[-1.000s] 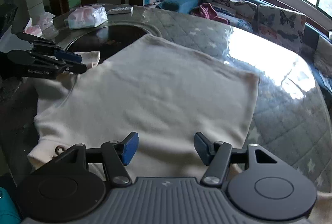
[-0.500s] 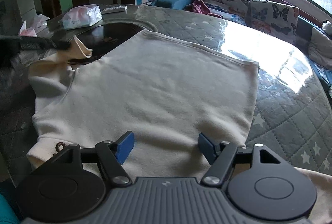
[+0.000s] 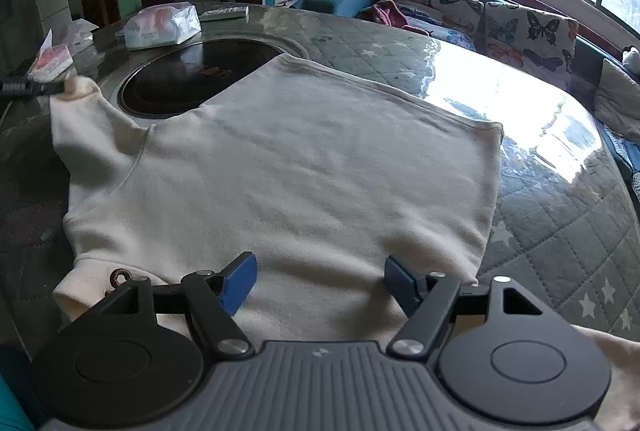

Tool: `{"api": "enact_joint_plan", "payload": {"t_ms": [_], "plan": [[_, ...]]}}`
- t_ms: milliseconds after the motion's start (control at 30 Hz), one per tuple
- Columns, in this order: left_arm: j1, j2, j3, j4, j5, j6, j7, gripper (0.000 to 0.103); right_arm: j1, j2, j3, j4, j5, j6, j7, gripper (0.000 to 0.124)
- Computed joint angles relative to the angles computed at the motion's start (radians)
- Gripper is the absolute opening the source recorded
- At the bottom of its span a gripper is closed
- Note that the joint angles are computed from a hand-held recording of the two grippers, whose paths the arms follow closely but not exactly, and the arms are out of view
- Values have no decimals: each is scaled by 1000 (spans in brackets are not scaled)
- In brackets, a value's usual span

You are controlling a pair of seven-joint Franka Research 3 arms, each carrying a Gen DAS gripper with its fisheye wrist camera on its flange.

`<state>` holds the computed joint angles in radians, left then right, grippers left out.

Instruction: Fold clothes

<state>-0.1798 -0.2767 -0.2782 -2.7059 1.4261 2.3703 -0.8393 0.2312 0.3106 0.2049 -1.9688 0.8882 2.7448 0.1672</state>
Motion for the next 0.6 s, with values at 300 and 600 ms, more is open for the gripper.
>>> {"api": "enact_joint_plan", "payload": {"t_ms": [300,600], "plan": [[-16,-8,-21,9,-195,-100,66,13,3,-3,0,-2,-15,0,1,74],[-21,55,-12,109,-1,48,39,13,-2,-4,3,-6,14,-4,-13,75]]}}
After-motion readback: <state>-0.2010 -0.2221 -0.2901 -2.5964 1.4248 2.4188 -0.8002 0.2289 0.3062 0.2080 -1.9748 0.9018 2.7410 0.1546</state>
